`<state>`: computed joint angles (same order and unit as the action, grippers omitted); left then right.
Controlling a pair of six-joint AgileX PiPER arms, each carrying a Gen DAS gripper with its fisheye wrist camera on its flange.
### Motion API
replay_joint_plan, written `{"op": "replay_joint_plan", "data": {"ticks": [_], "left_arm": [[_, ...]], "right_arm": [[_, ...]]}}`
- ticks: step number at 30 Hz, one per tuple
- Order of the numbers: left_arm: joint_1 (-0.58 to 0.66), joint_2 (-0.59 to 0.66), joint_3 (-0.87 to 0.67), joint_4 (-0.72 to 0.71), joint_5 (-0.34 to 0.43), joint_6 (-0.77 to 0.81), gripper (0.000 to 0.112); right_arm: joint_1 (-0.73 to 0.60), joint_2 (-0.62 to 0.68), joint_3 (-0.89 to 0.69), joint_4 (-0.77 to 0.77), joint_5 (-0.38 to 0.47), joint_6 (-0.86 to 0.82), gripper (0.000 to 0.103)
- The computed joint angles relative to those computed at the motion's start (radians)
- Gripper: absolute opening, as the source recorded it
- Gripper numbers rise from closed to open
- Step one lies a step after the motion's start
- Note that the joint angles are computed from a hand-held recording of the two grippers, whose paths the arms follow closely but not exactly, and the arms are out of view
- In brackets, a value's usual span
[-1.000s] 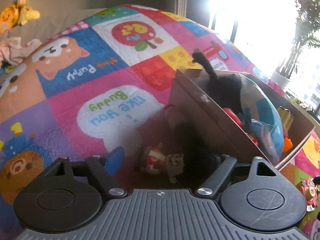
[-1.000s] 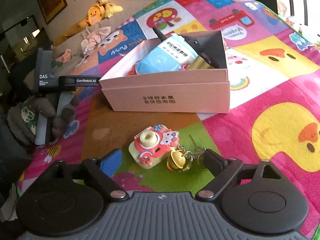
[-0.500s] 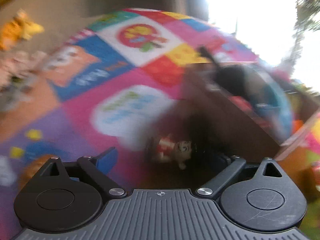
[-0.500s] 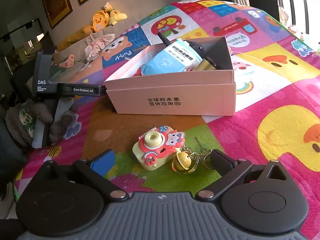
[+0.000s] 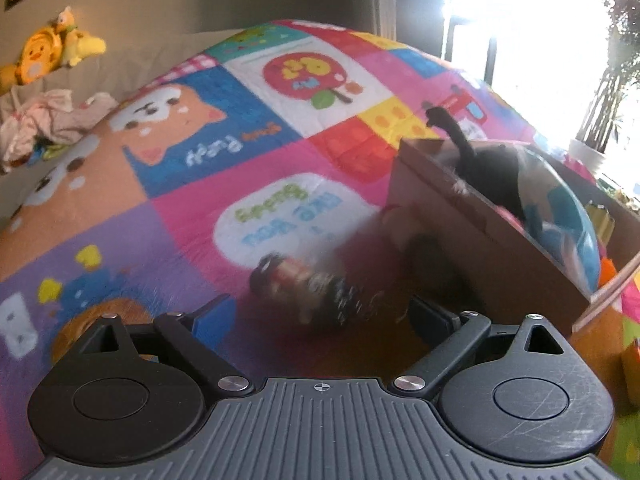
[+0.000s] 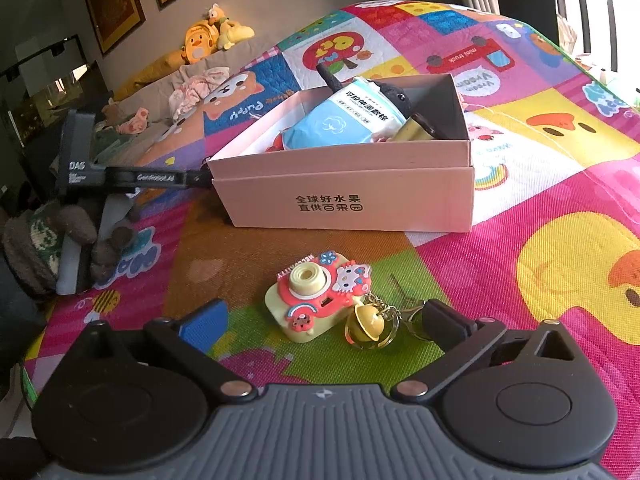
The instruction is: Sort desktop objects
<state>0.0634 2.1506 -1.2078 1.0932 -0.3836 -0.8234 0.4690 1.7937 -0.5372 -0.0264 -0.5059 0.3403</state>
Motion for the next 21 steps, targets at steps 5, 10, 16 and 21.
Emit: {"op": "replay_joint_plan", "data": {"ticks": [5,10,16,21], "left_arm": [[-0.047,0.059,-0.122,0.136,0.099,-0.162,0.085],[-0.048,0.044,-0.109,0.124,0.133,-0.176,0.051],[0.009,-0.123,0.152,-0.047,0.025,0.043,0.05],[0.047,-0.278,0.374,0.099,-0.153,-0.055,0.053]], "right_arm": [[0.007,0.001,0.002,0.02,-0.004,-0.016,0.103],[0.006,0.002,0.002,0.016,-0.007,-0.012,0.103],[-0.016,0.002,0.013,-0.039,-0.032,0.042,0.103],[-0.042,-0.021,0.011,-0.101,-0.009,0.107,0.103]]}}
